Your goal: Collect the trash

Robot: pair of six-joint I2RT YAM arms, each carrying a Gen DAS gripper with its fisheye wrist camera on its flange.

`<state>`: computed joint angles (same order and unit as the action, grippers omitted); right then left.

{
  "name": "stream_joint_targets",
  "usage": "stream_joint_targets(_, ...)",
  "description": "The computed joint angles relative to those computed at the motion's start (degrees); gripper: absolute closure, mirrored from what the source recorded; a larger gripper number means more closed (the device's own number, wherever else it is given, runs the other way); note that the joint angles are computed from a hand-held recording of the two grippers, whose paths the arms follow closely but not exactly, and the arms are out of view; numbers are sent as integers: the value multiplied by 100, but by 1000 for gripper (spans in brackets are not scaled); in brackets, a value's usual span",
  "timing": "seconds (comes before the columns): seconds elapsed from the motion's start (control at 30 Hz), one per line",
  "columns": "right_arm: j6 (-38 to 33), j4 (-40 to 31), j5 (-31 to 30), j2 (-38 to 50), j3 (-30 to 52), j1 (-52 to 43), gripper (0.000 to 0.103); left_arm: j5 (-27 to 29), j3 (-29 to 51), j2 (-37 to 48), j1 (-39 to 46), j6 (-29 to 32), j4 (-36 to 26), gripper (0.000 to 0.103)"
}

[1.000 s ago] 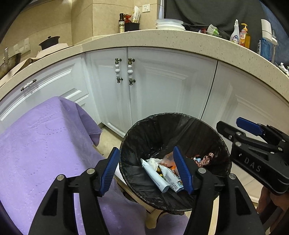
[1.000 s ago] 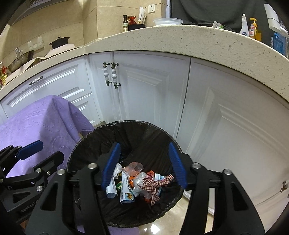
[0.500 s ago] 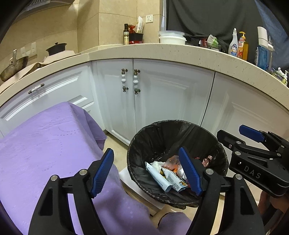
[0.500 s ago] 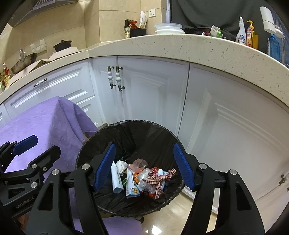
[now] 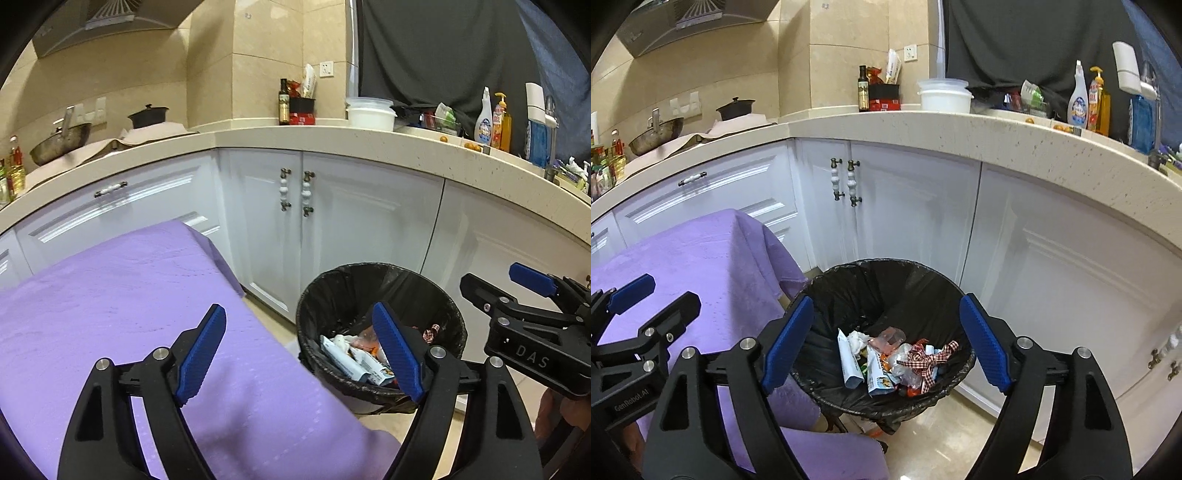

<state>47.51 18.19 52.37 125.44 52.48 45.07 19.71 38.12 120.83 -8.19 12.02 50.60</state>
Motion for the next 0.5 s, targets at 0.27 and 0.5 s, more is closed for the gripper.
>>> stream_joint_targets(0.27, 247, -439, 262, 1, 181, 311, 23, 171, -228, -122, 277, -104, 245, 22)
stream_joint_targets(0.5, 396, -639, 357, -8, 218, 396, 22, 213, -333, -192, 281, -40, 386, 22)
